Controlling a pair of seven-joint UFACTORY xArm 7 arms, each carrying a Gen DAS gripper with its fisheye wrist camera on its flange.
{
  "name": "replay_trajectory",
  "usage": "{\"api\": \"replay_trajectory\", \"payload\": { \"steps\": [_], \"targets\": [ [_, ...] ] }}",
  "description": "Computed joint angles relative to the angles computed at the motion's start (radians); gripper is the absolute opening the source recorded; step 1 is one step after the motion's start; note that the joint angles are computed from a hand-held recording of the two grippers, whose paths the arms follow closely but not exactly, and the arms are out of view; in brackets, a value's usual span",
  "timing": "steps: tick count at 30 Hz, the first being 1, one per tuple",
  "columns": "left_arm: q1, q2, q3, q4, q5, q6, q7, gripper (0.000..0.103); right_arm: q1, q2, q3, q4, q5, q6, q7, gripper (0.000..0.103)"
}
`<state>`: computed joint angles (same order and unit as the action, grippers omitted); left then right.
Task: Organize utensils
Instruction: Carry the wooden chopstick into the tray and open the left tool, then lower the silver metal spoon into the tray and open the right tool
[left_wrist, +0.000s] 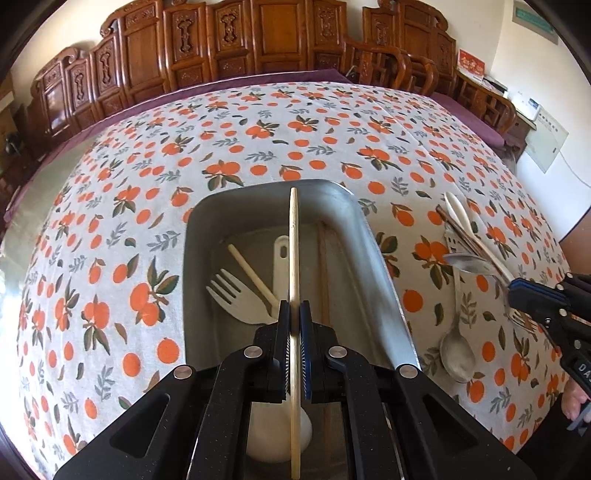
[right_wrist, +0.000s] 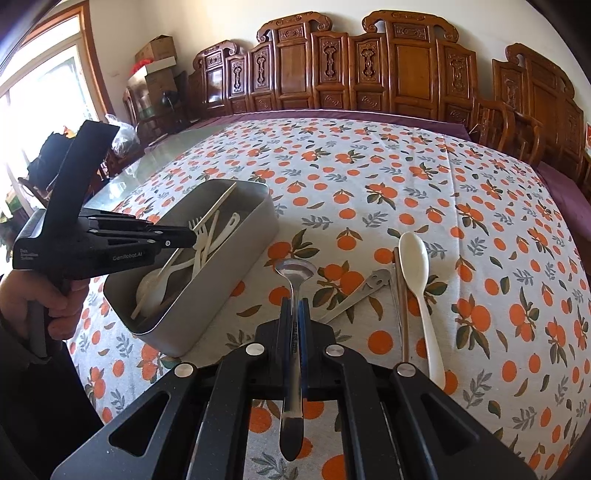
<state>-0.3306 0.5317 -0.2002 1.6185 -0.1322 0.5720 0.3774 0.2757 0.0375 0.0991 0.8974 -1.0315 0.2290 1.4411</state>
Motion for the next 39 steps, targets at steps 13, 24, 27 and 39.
{"api": "replay_trajectory", "payload": {
  "steps": [13, 24, 27, 39],
  "targets": [
    [0.036, -0.04, -0.019, -0.037, -0.06, -0.041, 0.041, 0.019, 0.012, 0.003, 0.006, 0.022, -0.02, 0.02, 0.039, 0.005],
    [0.075, -0.053, -0.022, -0.024, -0.107, -0.066, 0.062, 0.02, 0.048, 0.053, 0.007, 0.136, 0.018, 0.06, -0.019, 0.005],
    [0.081, -0.051, -0.017, -0.016, -0.111, -0.07, 0.062, 0.02, 0.068, 0.09, -0.001, 0.189, 0.046, 0.066, -0.055, 0.005],
    [0.115, -0.041, -0.009, 0.012, -0.126, -0.084, 0.051, 0.026, 0.168, 0.306, -0.067, 0.453, 0.24, 0.074, -0.257, 0.005]
  ]
}}
